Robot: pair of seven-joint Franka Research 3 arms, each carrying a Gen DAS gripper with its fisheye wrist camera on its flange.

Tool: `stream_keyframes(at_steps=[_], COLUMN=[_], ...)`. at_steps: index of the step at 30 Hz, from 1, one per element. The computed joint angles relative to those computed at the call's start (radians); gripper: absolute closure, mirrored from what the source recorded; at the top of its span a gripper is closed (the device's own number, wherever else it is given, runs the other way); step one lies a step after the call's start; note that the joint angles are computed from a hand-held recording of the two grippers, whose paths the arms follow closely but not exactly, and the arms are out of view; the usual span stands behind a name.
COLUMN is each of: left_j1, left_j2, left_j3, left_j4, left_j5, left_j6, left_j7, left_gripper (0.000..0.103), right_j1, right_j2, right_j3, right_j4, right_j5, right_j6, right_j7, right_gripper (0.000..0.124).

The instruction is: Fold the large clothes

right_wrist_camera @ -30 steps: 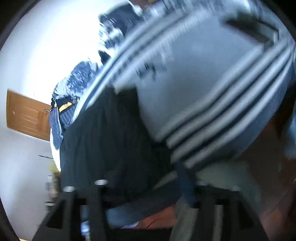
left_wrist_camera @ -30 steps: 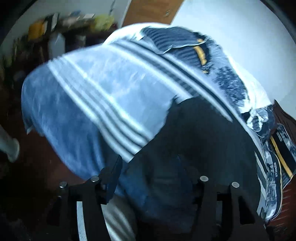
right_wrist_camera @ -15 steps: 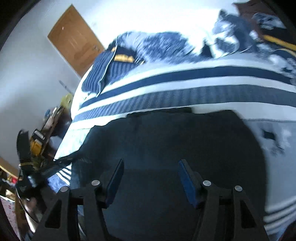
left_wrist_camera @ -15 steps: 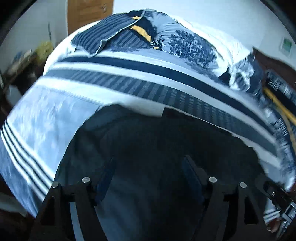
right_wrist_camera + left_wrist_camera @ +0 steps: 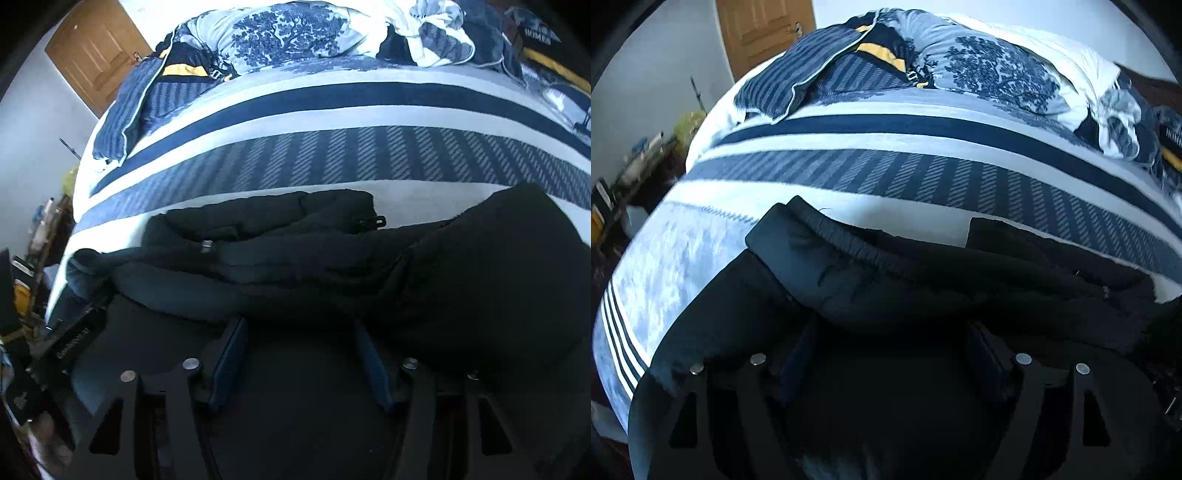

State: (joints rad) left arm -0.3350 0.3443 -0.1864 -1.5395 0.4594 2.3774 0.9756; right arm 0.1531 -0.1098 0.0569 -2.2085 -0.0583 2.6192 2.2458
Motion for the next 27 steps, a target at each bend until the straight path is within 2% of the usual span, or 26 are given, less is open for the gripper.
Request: stream_keyframes(at_steps=[3, 6, 7, 10, 11, 13, 16, 19, 21, 23, 24, 25, 26, 27], left_j1=[0.002, 0.027, 0.039, 0.078, 0.096, 0.123, 0.147, 0.171, 0.177, 0.182, 0.182, 0.182, 0.185, 0.194], left_j2=[0.023, 0.010, -0.014, -0.118, -0.135, -0.145, -0.092, 0.024, 0.085, 0.102, 0.104, 0.112, 0.120, 0.113], left_j3=[-0.005, -0.023, -0.026, -0.006, -0.005, 0.004, 0.019, 0.006, -0.003, -0.017, -0.022, -0.031, -0.037, -0.047], left_j4=[0.038, 0.043, 0.021, -0.102, -0.120, -0.125, -0.038, 0.126, 0.207, 0.218, 0.215, 0.223, 0.235, 0.221], left_j5=[-0.020, -0.086, -0.104, -0.107, -0.128, -0.152, -0.168, -0.250, -0.290, -0.325, -0.335, -0.346, -0.366, -0.400], left_j6=[-0.035, -0.072, -0.060, 0.068, 0.092, 0.105, 0.026, -0.114, -0.179, -0.181, -0.171, -0.179, -0.195, -0.180], left_j7=[0.028, 0.103, 0.127, 0.119, 0.132, 0.140, 0.130, 0.191, 0.227, 0.267, 0.292, 0.329, 0.354, 0.375], left_gripper=[0.021, 0.022, 0.022, 0.022, 0.022, 0.022, 0.022, 0.022, 0.022, 0.025, 0.043, 0.078, 0.098, 0.102], right_j1=[-0.006, 0.000, 0.003, -0.004, -0.010, -0.060, -0.126, -0.193, -0.152, -0.093, -0.067, -0.042, -0.020, -0.031], right_j2=[0.019, 0.055, 0.039, -0.118, -0.179, -0.270, -0.342, -0.332, -0.281, -0.231, -0.218, -0.205, -0.196, -0.196], right_j3=[0.011, 0.000, -0.006, -0.027, -0.035, -0.021, -0.031, -0.050, -0.123, -0.193, -0.220, -0.244, -0.265, -0.251], right_j4=[0.023, 0.069, 0.058, -0.099, -0.154, -0.224, -0.269, -0.263, -0.245, -0.226, -0.226, -0.219, -0.213, -0.216], right_j5=[-0.090, -0.080, -0.068, 0.022, 0.053, 0.050, 0.080, 0.107, 0.214, 0.366, 0.451, 0.533, 0.614, 0.625], right_j6=[-0.034, -0.063, -0.062, 0.069, 0.110, 0.131, 0.103, 0.048, 0.043, 0.035, 0.041, 0.040, 0.035, 0.050], right_j7=[0.052, 0.051, 0.048, -0.007, -0.038, -0.045, -0.074, -0.088, -0.191, -0.335, -0.398, -0.463, -0.522, -0.521], right_gripper=[0.061, 0.061, 0.061, 0.058, 0.056, 0.051, 0.051, 0.051, 0.051, 0.052, 0.067, 0.091, 0.097, 0.115])
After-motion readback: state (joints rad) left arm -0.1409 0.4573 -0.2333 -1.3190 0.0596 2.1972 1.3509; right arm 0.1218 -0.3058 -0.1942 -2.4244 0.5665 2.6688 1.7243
